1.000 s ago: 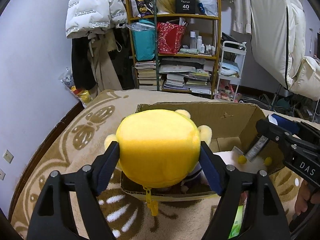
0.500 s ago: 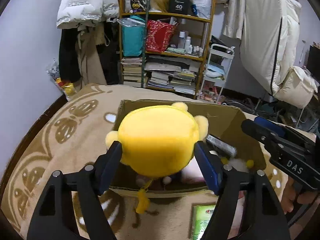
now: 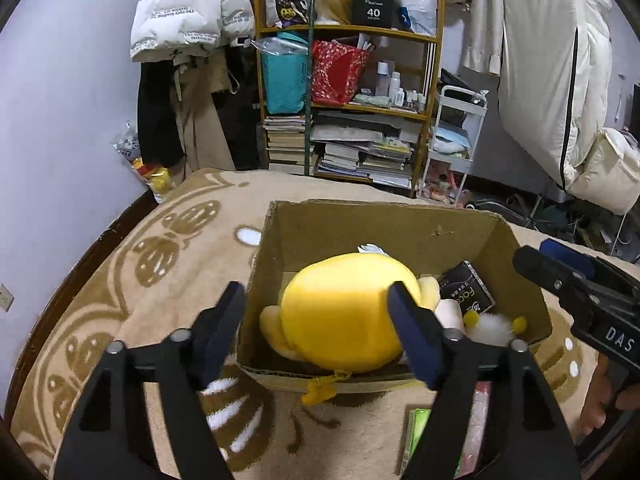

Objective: Organize soft objects
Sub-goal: 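Withdraw both tools from the box toward the remaining items on the rug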

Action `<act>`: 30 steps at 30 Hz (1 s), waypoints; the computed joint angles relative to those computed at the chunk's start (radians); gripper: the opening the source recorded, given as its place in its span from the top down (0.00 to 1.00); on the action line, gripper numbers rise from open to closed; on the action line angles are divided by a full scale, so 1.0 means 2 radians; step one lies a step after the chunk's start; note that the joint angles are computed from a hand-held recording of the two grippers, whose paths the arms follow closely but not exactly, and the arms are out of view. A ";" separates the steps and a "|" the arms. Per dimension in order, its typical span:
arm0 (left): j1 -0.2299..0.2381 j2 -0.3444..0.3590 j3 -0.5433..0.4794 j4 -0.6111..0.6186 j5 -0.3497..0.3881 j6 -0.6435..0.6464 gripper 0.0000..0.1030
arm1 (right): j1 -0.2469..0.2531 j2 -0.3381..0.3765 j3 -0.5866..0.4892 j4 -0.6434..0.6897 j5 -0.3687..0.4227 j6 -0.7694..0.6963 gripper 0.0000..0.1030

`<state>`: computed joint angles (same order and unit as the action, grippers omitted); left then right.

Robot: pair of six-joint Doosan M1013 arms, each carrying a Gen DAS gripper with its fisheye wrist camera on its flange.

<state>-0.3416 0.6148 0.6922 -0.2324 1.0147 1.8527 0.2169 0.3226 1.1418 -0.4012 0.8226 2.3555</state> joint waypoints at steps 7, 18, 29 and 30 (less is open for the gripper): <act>0.001 -0.020 0.023 0.009 -0.008 -0.005 0.08 | 0.003 -0.007 0.001 0.007 0.011 0.007 0.13; -0.001 -0.055 0.065 0.023 0.002 0.013 0.01 | 0.017 -0.028 0.017 -0.005 0.032 0.032 0.00; 0.000 -0.071 0.076 0.025 0.036 0.013 0.01 | 0.026 -0.045 0.030 0.001 0.056 0.046 0.00; 0.000 -0.072 0.079 0.027 0.036 0.014 0.01 | 0.025 -0.046 0.031 0.004 0.058 0.046 0.00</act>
<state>-0.3425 0.4705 0.8502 -0.1792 1.0868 1.8812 0.2675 0.2315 1.2033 -0.3939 0.9393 2.4479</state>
